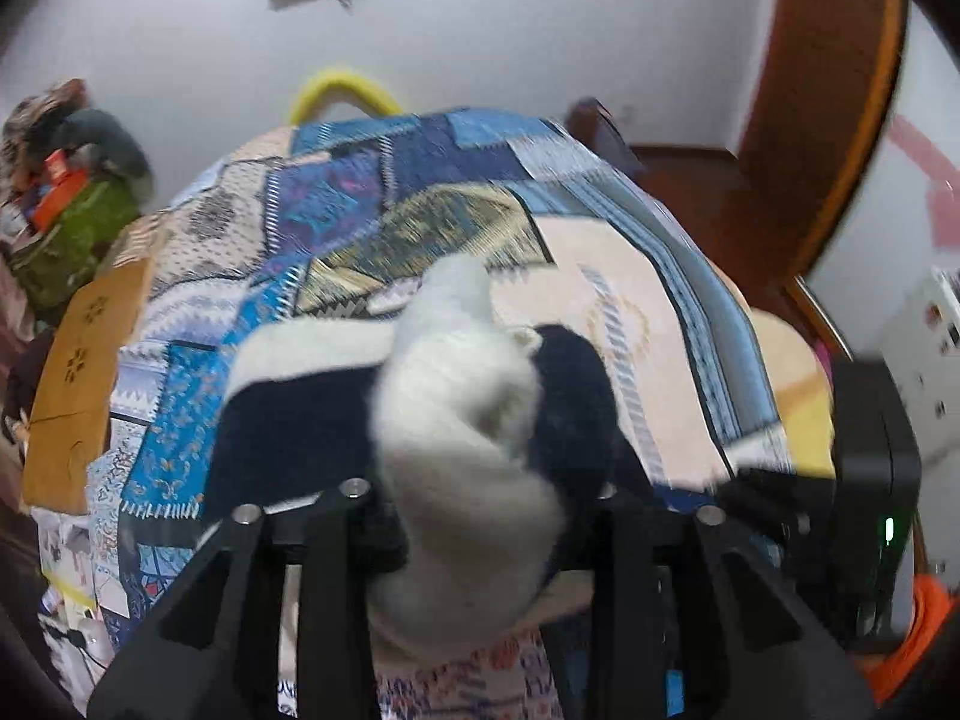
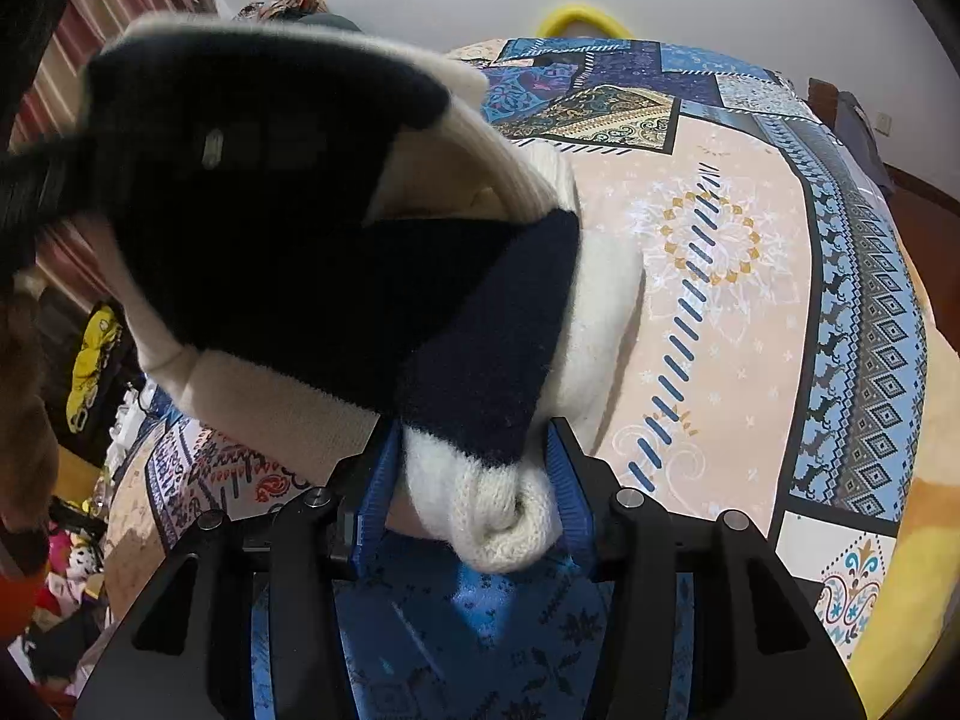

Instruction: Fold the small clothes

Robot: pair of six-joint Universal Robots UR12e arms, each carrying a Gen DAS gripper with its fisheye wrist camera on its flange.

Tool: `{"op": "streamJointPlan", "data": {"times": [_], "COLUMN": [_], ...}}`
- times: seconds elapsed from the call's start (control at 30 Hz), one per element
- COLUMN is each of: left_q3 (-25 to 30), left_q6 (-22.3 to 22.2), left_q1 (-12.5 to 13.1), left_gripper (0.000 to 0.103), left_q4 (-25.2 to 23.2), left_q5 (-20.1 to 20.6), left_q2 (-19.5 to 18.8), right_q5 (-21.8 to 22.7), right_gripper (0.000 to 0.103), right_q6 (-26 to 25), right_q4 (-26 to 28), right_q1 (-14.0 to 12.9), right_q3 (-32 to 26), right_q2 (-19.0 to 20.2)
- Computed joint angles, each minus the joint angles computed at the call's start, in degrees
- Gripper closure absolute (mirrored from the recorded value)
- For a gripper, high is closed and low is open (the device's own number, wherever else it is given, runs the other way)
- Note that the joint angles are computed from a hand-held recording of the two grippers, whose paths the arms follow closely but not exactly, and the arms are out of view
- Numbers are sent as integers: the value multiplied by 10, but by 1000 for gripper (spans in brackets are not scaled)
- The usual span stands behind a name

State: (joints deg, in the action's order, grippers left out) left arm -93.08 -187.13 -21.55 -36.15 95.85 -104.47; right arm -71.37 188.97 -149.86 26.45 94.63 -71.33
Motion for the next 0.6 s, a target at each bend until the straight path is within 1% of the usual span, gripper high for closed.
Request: {"op": "streamJointPlan", "data": {"times": [0.07,0.13,0.17,0.23,0.33,0.4,0.43,0.47,0.5,0.53,0.6], "left_q3": [-10,-21,-28,-34,-49,-57,-61,-64,-65,-66,-70], "left_q6": [11,14,15,12,-3,-16,-21,-26,-29,-33,-37], "left_q1": [6,12,17,23,37,48,53,57,60,63,71], "left_gripper": [49,42,41,38,31,31,30,29,29,29,29], "left_q4": [-2,4,11,20,47,60,66,70,69,62,49], "left_q5": [-35,-67,-87,-106,-117,-114,-103,-80,-64,-39,-16], "left_q2": [12,25,34,45,63,71,73,73,72,69,65], "right_q5": [1,2,3,6,0,-2,-1,-2,-3,-5,-4], "right_gripper": [58,58,58,58,58,57,55,54,54,54,54], "right_q6": [-2,-3,-4,-7,-17,-23,-25,-26,-27,-29,-30], "right_q4": [0,3,4,8,13,15,16,17,19,22,26], "right_q1": [0,-1,-1,-3,-4,-6,-7,-8,-8,-9,-11], "right_q3": [0,-2,-3,-5,-11,-16,-19,-23,-26,-32,-42], "right_q2": [0,-1,-1,-2,-2,0,2,5,7,11,19]}}
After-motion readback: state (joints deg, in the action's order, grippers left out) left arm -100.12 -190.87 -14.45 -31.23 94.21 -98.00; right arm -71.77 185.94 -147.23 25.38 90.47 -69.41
